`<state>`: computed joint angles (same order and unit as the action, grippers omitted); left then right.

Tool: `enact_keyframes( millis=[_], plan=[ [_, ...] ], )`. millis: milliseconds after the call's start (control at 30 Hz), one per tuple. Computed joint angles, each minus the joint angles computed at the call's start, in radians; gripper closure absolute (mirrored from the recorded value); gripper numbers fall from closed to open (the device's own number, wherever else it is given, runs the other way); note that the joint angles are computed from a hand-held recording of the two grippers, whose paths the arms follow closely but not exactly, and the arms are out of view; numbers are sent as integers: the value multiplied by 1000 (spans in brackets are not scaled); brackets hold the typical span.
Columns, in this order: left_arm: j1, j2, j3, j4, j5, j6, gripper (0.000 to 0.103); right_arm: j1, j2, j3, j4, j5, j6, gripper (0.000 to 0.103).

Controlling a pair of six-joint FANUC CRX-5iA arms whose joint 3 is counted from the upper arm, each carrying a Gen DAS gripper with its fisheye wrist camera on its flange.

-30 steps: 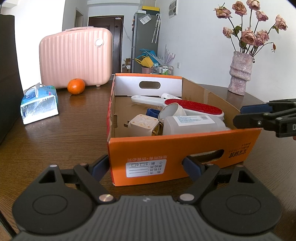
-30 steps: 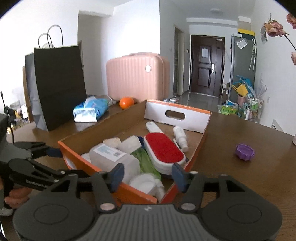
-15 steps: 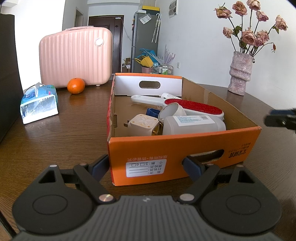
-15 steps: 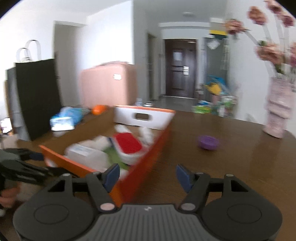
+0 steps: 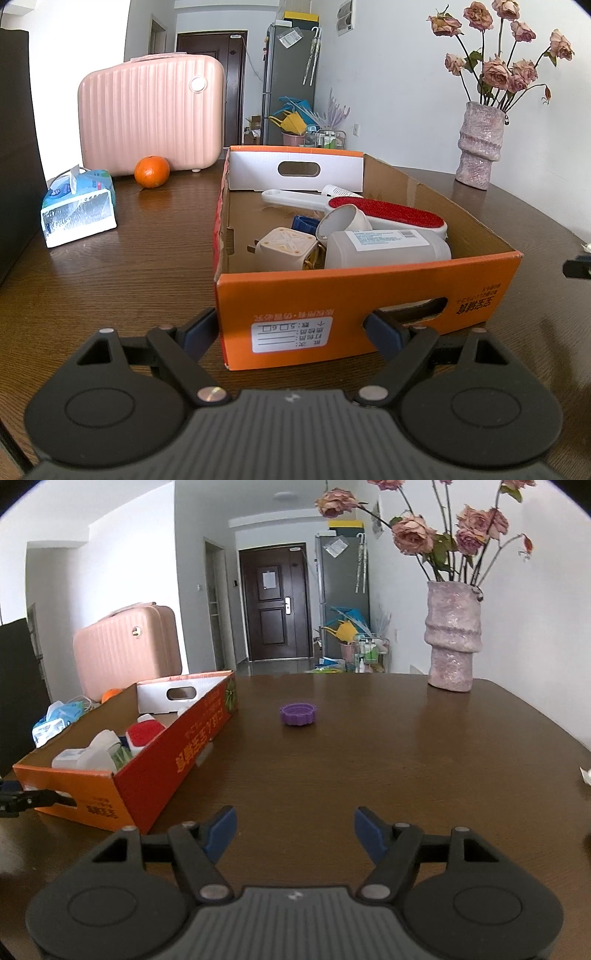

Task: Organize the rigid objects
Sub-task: 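Carry the white cap into the orange box and release it, then return the right tool and grasp the purple bottle cap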

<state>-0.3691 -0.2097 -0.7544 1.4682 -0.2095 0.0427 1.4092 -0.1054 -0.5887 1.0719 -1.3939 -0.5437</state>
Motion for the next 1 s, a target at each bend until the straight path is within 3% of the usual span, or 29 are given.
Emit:
enact_keyframes(
  millis=[133,267,400,567,600,767,867,900,1000],
  plan=[
    [0,0,0,1,-1,0,16,-70,-44,-34,45,83,53,34],
    [0,0,0,1,-1,0,16,-215,-74,-50,89,235,179,35],
    [0,0,0,-1,0,1,16,-401,-95,-68,142,470,251,45],
    [1,1,1,0,-1,0,16,-565,-14,4,119,632,442,55],
    [1,1,1,0,-1,0,16,-589,10,26,108,657,481,61],
    [2,2,2,-2,-2,2,16,-667,116,130,50,738,656,69],
    [1,1,2,-2,-1,2,16,-686,164,180,-1,756,724,83],
    [0,1,1,-1,0,1,16,-687,173,191,-19,753,739,92],
    [0,1,1,-1,0,2,16,-679,173,183,-11,748,707,96]
  ],
)
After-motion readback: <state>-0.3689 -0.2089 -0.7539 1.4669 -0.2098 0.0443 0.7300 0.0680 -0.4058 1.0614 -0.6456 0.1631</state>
